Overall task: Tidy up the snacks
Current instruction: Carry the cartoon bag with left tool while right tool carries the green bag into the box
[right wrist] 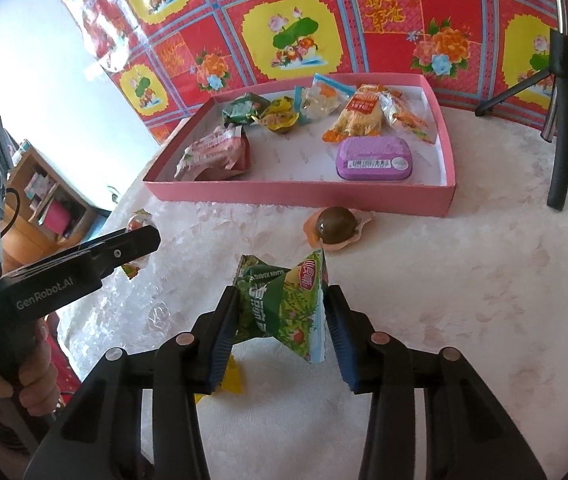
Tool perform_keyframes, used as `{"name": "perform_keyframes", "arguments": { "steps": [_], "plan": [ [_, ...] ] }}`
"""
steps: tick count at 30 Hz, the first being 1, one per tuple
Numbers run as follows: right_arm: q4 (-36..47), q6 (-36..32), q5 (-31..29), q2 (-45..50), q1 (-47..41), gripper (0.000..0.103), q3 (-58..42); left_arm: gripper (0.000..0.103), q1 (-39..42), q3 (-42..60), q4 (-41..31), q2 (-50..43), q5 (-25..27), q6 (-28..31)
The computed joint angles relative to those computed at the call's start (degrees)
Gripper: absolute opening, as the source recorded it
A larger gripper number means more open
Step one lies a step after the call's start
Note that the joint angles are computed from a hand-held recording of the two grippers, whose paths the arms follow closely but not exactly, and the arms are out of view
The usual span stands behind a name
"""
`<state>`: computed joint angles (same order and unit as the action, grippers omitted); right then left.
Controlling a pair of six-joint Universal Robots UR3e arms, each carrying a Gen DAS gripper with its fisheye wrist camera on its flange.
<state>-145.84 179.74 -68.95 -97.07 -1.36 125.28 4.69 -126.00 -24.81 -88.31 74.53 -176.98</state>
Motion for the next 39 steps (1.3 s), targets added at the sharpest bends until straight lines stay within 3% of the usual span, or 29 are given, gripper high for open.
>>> {"name": "perform_keyframes", "arguments": {
  "steps": [12, 28, 39],
  "plan": [
    [2.6, -1.3, 2.2, -2.0, -1.5, 0.044, -2.7, 0.037, -2.8, 5.0, -1.7, -1.6, 0.7, -0.4],
    [4.0, -2.3, 3.1, 4.5, -3.1, 0.044, -12.2, 0.037, -6.1, 13.7, -1.1, -9.3, 2.0, -1.7],
    [4.0, -1.3, 1.8, 12.5, -2.0, 0.044, -20.8, 0.037, -9.0, 25.6, -2.2, -18.3, 4.2, -2.0]
  ]
}}
